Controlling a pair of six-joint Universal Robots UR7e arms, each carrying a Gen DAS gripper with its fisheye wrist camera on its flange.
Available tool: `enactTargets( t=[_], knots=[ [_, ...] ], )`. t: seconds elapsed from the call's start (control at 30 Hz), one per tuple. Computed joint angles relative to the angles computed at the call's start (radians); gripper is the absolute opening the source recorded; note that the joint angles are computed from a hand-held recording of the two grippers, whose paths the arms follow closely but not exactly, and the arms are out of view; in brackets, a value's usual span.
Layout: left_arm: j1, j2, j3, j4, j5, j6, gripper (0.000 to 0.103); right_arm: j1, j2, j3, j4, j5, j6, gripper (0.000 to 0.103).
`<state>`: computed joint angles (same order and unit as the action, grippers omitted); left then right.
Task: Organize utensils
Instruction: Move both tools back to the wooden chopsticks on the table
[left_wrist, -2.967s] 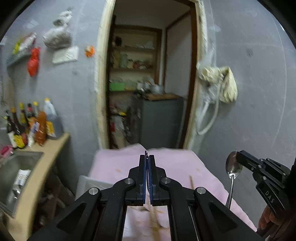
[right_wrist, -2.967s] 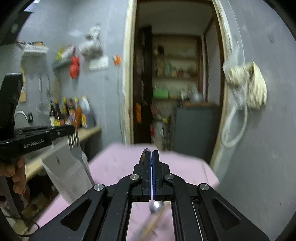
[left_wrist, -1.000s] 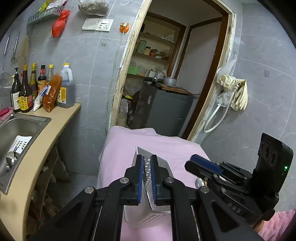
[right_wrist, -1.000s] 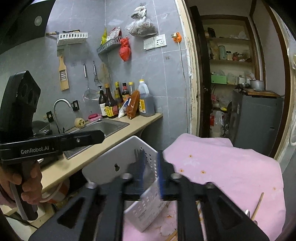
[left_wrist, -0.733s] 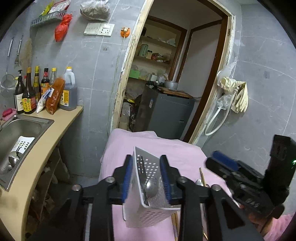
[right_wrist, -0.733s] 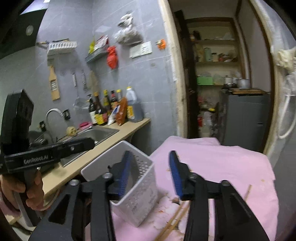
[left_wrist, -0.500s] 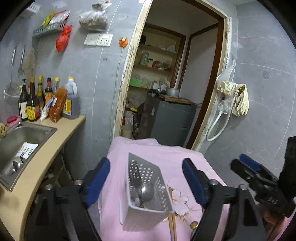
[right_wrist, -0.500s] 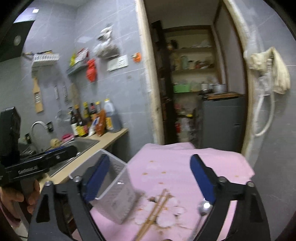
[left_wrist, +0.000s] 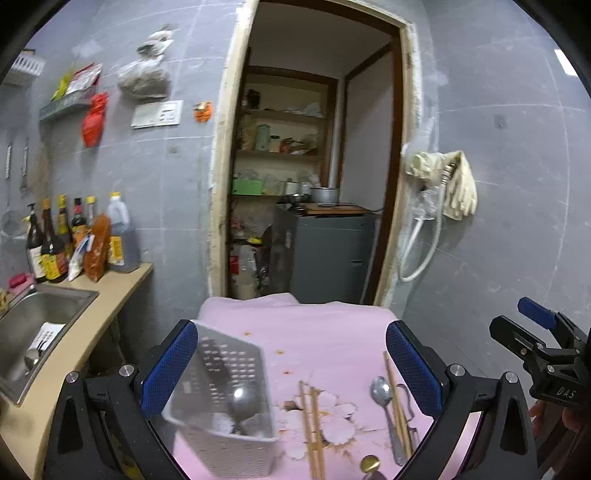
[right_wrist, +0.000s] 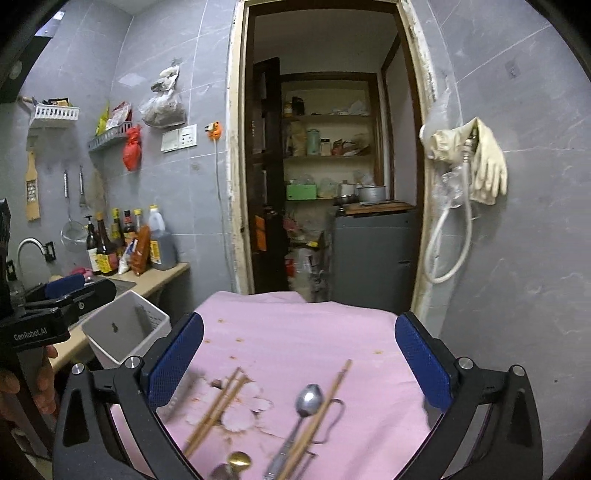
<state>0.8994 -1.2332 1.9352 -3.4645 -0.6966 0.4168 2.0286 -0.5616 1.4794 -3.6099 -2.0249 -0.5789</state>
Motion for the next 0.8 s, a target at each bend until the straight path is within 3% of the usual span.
enactTargets(
  t=[0.27,0.43,0.8],
  knots=[
    [-0.003,0.078,-0.031,-0.012,-0.032,0.029,0.103,-0.023,-0.031,0.035,-0.032,-0.014,-0.048,0.102],
    [0.007,0.125,-0.062,0.022,-0.035,0.009,0.103,-0.055,-0.036,0.031,-0.010,-0.019,-0.029,0.102],
    [0.065,0.213,-0.149,0.188,-0.077,-0.103,0.103,-0.159,-0.049,0.001,0.154,0.045,0.040,0.102]
  ],
)
